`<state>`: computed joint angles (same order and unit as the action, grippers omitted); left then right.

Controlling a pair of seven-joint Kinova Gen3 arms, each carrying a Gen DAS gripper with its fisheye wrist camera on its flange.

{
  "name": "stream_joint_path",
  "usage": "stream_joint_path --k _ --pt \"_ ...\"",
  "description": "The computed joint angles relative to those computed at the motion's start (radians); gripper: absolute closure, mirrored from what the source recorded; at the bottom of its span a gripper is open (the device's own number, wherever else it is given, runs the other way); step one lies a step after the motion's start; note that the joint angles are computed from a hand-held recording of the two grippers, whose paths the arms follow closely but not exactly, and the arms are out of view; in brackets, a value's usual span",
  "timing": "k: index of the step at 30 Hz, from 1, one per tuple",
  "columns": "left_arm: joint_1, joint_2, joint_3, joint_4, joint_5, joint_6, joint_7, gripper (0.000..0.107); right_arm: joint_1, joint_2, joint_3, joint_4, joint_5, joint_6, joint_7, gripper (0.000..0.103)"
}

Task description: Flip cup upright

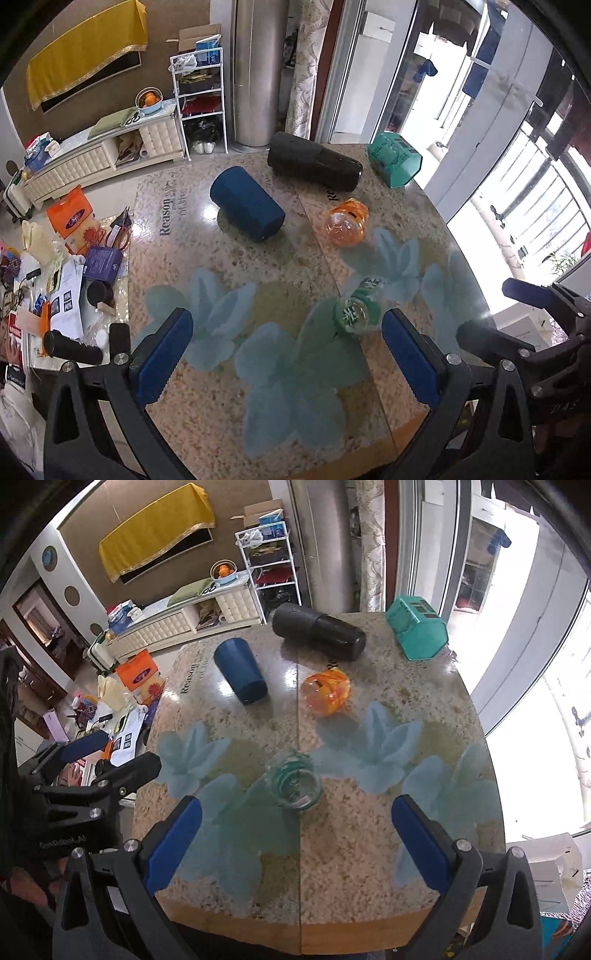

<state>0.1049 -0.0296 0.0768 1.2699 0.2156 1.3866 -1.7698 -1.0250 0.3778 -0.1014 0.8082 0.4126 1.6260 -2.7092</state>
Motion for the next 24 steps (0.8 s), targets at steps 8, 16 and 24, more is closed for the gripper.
stream_joint_path --k 8,16,24 --pt "-0.018 -0.026 -0.018 0.024 0.025 0.004 -0.033 0.005 -0.016 0.012 0.004 -0.007 0.012 -0.005 -0.003 0.000" --pt "-0.032 -0.027 -0.028 0.019 0.056 0.022 -0.046 0.005 -0.030 0.017 0.008 -0.017 0.019 0.000 -0.007 0.000" --pt "-0.027 -0.024 -0.022 0.012 0.071 0.012 -0.052 0.005 -0.040 0.010 0.013 -0.014 0.037 0.012 -0.022 0.000"
